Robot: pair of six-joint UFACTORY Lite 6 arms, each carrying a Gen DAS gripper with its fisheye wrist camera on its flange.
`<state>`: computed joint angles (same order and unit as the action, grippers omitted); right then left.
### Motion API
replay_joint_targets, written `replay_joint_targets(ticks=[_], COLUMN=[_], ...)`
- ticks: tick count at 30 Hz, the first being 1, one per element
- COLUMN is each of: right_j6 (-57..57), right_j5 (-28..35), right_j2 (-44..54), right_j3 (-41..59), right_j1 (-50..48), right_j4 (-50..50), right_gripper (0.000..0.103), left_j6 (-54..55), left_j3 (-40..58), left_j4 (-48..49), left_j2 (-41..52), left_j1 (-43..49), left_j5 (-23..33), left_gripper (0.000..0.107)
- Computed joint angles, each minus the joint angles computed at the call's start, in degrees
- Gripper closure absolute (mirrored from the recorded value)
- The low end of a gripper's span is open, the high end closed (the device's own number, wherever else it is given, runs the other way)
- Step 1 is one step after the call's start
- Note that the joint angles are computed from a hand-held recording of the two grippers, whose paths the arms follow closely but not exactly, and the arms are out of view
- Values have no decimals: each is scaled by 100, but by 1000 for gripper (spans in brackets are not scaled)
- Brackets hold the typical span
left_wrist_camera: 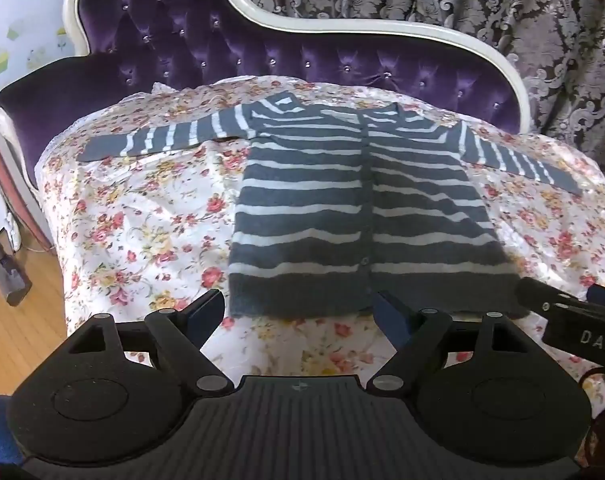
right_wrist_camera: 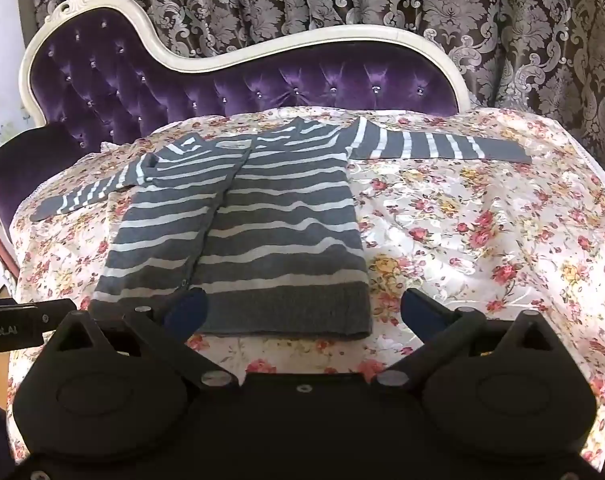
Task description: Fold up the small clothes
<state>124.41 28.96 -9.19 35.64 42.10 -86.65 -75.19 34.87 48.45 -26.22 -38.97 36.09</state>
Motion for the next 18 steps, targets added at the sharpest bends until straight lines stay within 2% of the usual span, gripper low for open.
replay_joint_targets(ticks=[18], right_j6=[-146], right_j5=[-406], right_j2=[380], right_j3=[488], right_j1=[-677], right_j4=[-166], right_gripper=[1], left_j6=[488], left_j3=[864], left_j4=[-297], left_j2=[1040], left_j1=[348], left_j5=[-389], left_gripper=[26])
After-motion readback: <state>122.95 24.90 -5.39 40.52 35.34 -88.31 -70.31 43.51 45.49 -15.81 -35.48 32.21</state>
